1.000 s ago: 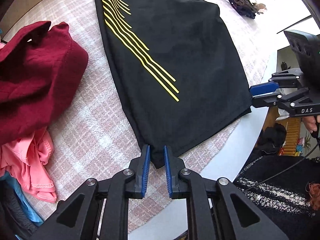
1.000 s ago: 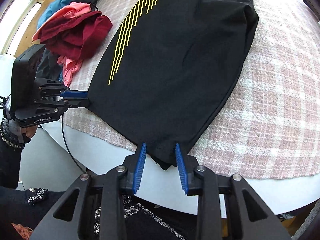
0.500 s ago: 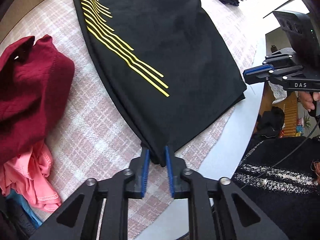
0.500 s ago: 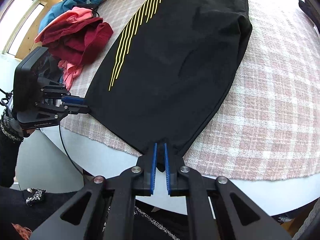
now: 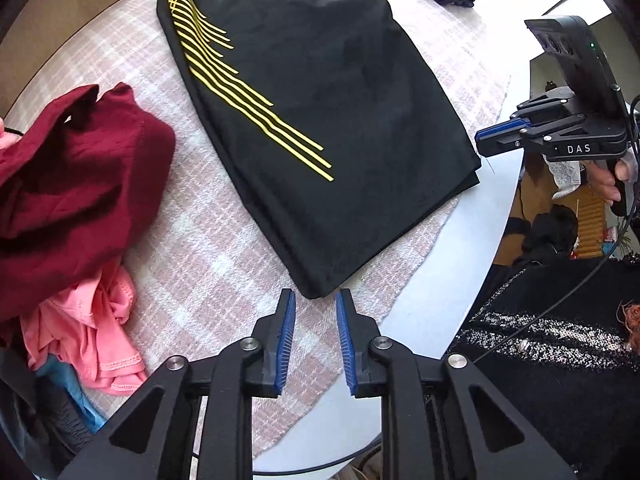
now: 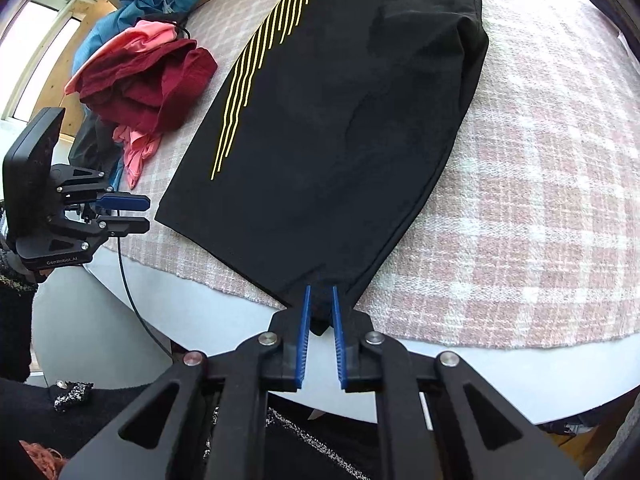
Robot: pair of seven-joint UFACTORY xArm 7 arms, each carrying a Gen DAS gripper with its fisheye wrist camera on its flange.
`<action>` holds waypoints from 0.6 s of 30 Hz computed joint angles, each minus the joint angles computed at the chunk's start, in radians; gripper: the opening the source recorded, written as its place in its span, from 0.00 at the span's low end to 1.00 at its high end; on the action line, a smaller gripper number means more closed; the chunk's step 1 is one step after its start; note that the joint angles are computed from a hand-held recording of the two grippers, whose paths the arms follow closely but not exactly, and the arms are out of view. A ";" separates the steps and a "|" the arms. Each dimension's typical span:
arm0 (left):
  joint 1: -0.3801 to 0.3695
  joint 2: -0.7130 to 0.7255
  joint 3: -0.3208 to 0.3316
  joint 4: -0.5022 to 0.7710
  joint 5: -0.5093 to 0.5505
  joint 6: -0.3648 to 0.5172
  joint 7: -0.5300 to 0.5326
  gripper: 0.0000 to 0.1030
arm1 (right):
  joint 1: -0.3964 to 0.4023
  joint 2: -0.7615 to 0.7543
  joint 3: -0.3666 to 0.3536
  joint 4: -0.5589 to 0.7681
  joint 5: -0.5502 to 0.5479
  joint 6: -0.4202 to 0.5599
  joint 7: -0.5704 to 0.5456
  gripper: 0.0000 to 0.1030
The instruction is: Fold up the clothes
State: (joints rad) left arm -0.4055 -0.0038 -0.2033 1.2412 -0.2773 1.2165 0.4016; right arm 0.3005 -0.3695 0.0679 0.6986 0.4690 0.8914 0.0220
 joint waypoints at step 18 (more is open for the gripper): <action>0.016 0.009 0.009 0.002 -0.014 0.022 0.003 0.02 | 0.028 0.011 0.025 0.009 -0.019 -0.023 -0.051 0.05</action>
State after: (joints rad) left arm -0.3896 0.0055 -0.1946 1.2436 -0.2917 1.2384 0.4044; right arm 0.3283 -0.3587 0.0931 0.7076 0.4500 0.8688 -0.0292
